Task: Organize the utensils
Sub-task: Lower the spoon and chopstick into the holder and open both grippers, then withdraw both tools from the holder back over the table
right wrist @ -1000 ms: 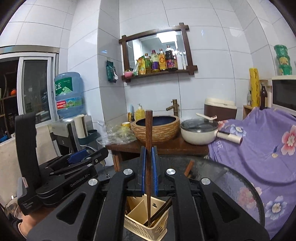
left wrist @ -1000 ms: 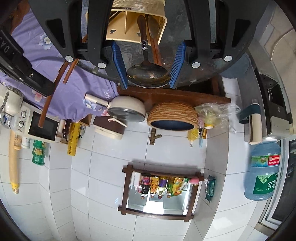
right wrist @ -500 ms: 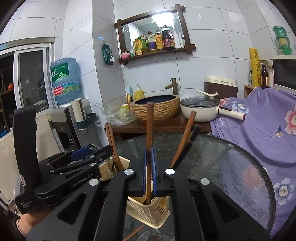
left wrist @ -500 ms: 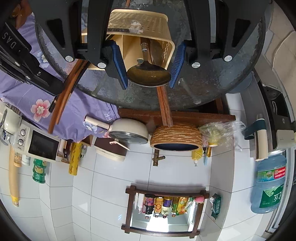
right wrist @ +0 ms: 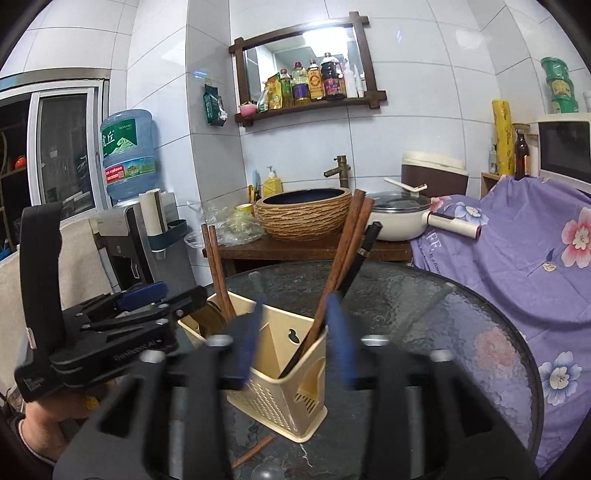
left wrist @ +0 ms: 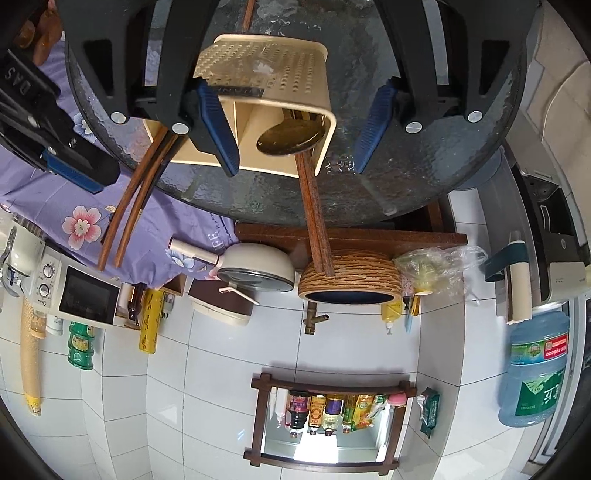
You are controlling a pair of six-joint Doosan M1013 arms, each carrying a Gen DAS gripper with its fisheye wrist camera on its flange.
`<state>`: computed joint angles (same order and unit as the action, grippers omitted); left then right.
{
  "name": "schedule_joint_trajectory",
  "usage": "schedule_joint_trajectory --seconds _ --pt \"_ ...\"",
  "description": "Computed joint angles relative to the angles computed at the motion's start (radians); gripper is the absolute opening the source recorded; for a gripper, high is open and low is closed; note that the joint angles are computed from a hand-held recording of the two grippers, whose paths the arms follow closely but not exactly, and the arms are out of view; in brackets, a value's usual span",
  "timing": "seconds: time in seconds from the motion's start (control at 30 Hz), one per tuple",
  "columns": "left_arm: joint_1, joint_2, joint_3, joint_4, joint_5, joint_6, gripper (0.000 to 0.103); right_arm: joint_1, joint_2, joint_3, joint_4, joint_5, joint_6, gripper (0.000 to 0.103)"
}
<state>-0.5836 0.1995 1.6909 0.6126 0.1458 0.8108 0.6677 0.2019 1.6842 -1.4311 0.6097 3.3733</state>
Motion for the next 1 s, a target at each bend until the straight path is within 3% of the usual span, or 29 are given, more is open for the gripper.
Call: schedule_joint_trajectory --seconds 0.07,0.13,0.4,0.53,0.73,1.0 --pt "-0.004 -0.016 0.027 0.197 -0.006 -0.196 0.073 0.01 -0.007 0.015 -0.013 0.022 0.019 0.059" --pt "-0.004 -0.029 0.053 0.302 -0.004 -0.294 0.074 0.014 -0.014 0.028 0.052 0.016 -0.028 0.059" --pt "-0.008 -0.05 0.127 0.127 0.067 -0.07 0.074 0.024 0.02 0.034 0.483 -0.013 -0.385 0.059" --pt "-0.011 -0.047 0.146 0.03 0.118 0.041 0.074 0.028 0.059 0.011 0.699 0.014 -0.531 0.059" --pt "-0.001 -0.05 0.167 -0.047 0.14 0.11 0.074 0.047 0.108 -0.024 0.816 0.083 -0.573 0.059" --pt "0.002 -0.056 0.175 -0.053 0.142 0.128 0.074 0.063 0.153 -0.069 0.802 0.16 -0.584 0.057"
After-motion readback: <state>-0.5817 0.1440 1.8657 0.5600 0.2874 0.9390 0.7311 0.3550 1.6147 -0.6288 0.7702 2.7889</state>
